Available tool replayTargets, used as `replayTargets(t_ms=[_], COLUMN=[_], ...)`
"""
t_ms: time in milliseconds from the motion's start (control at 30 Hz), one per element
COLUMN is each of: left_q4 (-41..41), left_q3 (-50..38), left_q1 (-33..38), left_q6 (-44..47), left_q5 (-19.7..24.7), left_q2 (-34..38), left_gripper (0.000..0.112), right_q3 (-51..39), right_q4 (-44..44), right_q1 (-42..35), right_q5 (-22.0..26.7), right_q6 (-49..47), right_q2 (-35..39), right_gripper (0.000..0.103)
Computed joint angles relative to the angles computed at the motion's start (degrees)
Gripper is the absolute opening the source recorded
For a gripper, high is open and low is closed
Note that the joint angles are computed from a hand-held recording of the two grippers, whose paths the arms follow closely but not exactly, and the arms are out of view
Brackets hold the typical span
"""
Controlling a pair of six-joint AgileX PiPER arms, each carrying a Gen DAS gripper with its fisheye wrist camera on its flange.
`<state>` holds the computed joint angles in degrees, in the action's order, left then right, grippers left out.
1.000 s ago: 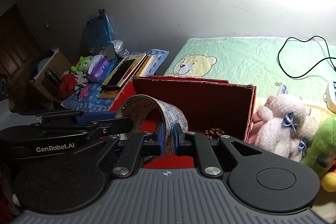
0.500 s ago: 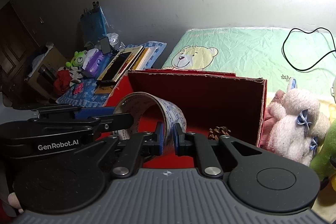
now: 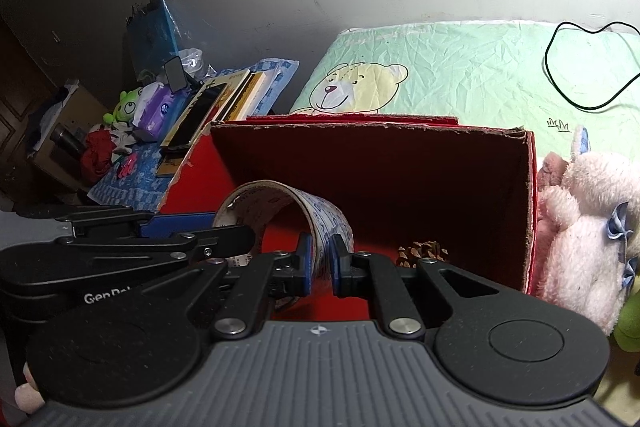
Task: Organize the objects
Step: 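Lift the tape roll with the right tool over the red box, then lower the tape roll into the box beside the pinecone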
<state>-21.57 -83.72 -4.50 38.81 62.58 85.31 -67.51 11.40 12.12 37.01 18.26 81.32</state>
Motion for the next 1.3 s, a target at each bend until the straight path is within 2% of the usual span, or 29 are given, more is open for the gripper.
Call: replayTargets(t_ms=[567, 1033, 1300], left_q4=[4.8, 11.9, 12.4], left_q3=[-10.1, -13.5, -13.1], left_q1=[-3.1, -9.9, -11.6], left_q6=[-8.7, -16.9, -18.2], left_q5=[2.6, 1.9, 1.9], left_q2=[12.9, 16.3, 17.0], left_gripper=[0.029, 0.028, 0.027], right_q3=[-5.6, -6.8, -5.4], right_q4=[0.9, 2.0, -3.5], right_q1=[-3.0, -6.4, -5.1], right_q5=[3.8, 7.5, 7.2], right_q6=[-3.5, -2.6, 1.8], right_q2=[8.1, 10.1, 7.9], right_gripper=[0.01, 0.01, 0.009])
